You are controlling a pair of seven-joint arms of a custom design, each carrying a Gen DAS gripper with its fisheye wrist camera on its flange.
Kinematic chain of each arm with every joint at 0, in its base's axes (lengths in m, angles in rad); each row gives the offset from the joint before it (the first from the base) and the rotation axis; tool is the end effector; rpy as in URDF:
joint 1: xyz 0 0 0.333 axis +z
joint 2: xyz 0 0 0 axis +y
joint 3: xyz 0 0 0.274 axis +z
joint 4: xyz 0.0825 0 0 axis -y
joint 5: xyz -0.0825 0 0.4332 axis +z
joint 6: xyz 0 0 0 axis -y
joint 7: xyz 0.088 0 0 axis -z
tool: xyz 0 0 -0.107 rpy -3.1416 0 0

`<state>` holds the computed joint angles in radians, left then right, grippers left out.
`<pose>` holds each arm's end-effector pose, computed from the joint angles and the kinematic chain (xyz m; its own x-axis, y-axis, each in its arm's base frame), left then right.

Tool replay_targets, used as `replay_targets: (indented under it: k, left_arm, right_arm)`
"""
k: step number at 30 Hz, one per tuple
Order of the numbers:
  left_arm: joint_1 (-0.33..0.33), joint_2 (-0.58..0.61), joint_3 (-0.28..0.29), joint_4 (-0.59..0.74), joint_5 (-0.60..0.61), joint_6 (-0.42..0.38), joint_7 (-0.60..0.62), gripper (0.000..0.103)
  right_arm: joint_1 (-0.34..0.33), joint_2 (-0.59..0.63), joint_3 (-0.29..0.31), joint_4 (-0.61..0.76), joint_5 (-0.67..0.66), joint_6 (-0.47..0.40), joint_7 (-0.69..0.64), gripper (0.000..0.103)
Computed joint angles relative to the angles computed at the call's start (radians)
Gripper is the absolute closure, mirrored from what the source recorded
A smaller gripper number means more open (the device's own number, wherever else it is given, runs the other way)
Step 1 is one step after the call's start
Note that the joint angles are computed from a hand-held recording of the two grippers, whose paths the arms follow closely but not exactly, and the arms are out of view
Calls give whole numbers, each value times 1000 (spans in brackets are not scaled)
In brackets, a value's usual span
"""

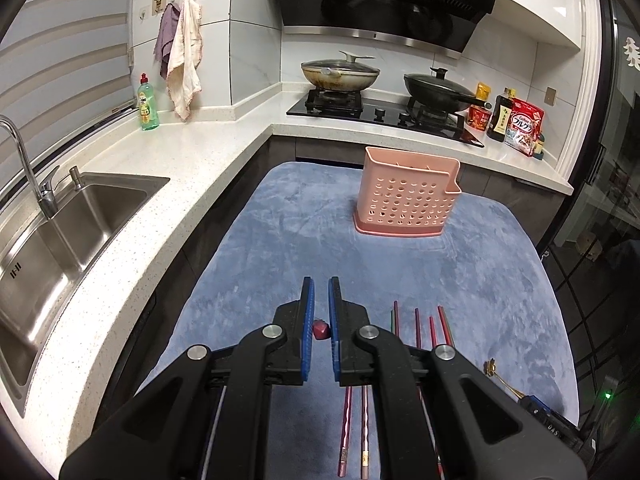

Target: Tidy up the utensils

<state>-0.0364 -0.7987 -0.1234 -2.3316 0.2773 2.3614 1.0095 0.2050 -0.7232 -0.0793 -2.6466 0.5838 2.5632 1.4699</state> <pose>0.4241 -0.0791 0.6725 0.2534 -0.9653 0.0633 -0.6005 -0.2083 -0.7720 0.4470 0.0490 0.4838 0.0104 -0.8585 -0.5128 -0.8206 0.2857 -0.4950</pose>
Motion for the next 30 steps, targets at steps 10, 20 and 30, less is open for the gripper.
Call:
replay_targets:
  k: [10,20,30]
  left_arm:
    - [0,1,-6,3,3,-13,-4,96]
    - [-3,24,0,23,2,-1,6,96]
    - [10,125,15,129,-4,49,49,96]
  right_arm:
    - [21,-24,-32,11,83,-5,-24,97]
    - [23,64,5,177,29,29,-31,100]
    - [38,264,47,449,-42,67,-61,100]
